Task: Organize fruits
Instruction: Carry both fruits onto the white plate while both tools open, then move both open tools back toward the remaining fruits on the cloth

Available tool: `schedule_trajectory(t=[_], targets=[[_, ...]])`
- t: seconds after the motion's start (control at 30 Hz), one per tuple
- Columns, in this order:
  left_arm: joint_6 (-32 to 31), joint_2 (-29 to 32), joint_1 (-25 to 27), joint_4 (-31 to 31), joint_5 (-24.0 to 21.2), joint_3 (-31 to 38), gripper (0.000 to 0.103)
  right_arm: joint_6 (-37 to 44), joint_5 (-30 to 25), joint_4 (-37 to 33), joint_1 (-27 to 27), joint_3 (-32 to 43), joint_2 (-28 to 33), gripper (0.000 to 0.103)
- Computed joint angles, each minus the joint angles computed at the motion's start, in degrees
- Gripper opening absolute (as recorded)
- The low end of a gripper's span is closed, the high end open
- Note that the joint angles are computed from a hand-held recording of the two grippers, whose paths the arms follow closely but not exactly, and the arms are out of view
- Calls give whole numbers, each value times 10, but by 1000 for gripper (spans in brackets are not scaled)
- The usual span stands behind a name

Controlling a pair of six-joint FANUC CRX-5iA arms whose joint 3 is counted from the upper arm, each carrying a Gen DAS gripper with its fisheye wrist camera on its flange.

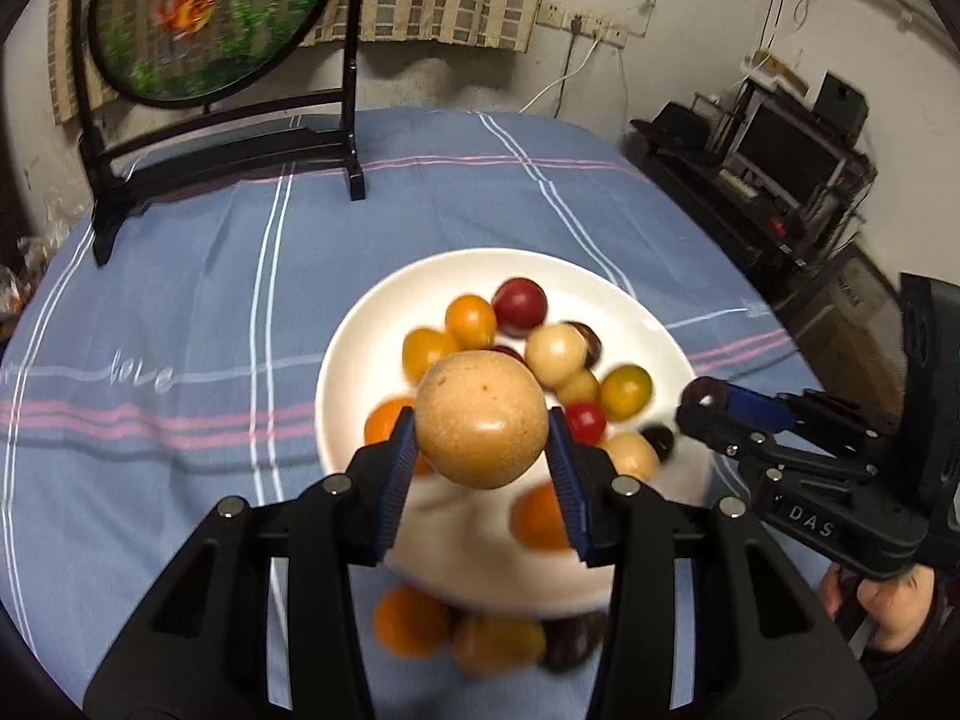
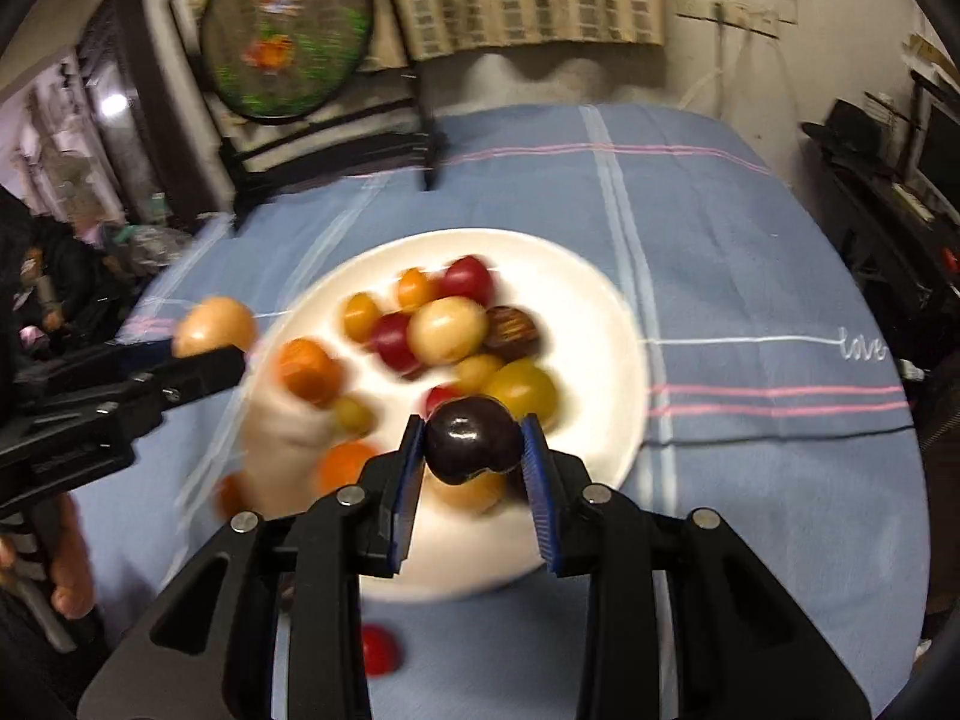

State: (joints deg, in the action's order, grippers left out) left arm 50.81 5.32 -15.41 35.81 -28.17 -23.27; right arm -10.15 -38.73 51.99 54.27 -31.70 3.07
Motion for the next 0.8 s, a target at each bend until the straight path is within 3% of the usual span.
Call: schedule_trajectory(t=[0.23,0.3,0.33,0.43,0.5,0.6,0.8], targets=[[61,56,-19,-70,-13,62,44,-21,28,5,-22,-22,4,33],[72,61,-22,-86,-11,70,44,-29,29,12,-24,-23,2,50],[76,62,-22,-91,-12,72,45,-39,22,21,-24,-24,2,63],[75,58,-22,-88,-5,70,69,-58,5,47,-20,-30,-3,64],[90,42,-22,-105,16,61,71,-62,3,46,-20,-32,-7,64],[73,22,-16,-78,17,44,80,-58,6,33,-21,-32,-9,64],[40,-47,-6,-38,25,-23,81,-50,-4,16,9,-33,-26,64]])
